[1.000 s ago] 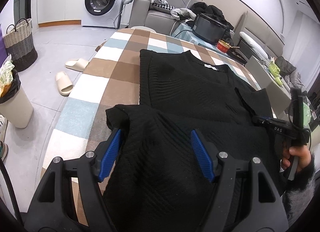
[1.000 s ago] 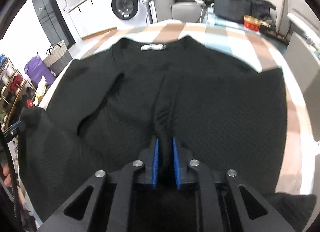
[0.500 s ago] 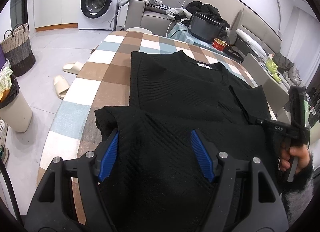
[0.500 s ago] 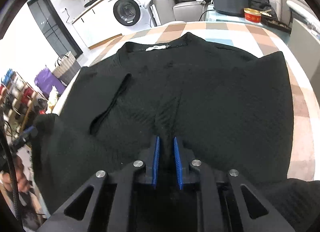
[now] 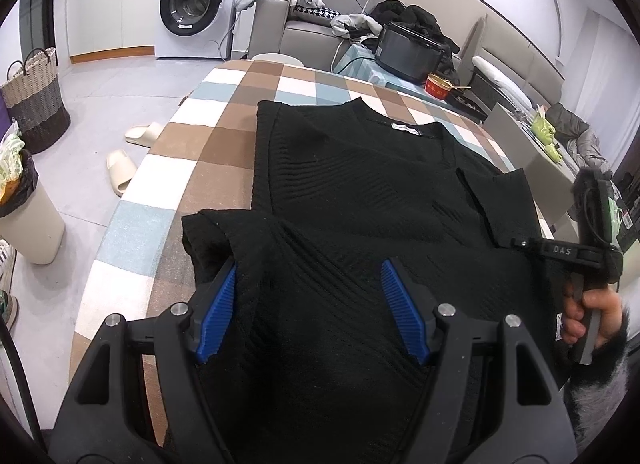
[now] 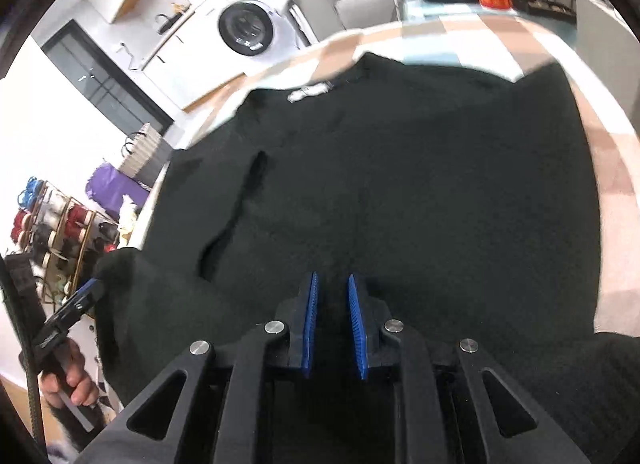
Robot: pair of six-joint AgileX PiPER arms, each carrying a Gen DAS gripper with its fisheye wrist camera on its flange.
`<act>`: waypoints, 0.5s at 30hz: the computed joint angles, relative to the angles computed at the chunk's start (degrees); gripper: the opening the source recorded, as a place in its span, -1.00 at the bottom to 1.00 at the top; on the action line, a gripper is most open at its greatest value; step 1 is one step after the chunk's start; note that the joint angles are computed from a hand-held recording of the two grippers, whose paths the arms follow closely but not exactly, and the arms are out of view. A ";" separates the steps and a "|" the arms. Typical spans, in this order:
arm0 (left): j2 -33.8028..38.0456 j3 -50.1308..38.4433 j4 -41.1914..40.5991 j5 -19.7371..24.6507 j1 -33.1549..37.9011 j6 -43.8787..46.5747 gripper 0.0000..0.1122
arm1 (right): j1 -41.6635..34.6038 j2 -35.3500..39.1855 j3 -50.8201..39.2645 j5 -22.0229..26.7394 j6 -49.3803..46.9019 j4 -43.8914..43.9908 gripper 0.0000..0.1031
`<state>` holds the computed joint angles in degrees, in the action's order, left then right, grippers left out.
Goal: Fold small clothes
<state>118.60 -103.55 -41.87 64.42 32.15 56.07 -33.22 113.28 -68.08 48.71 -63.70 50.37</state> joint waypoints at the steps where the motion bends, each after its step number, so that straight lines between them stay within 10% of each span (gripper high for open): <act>1: -0.18 0.35 0.14 -0.29 0.01 0.27 0.21 | -0.10 -0.28 0.45 -0.32 -1.15 0.97 -0.67; 15: 1.14 -0.05 2.14 3.77 10.79 5.94 0.21 | -24.53 -19.56 16.86 0.24 -16.50 0.37 0.29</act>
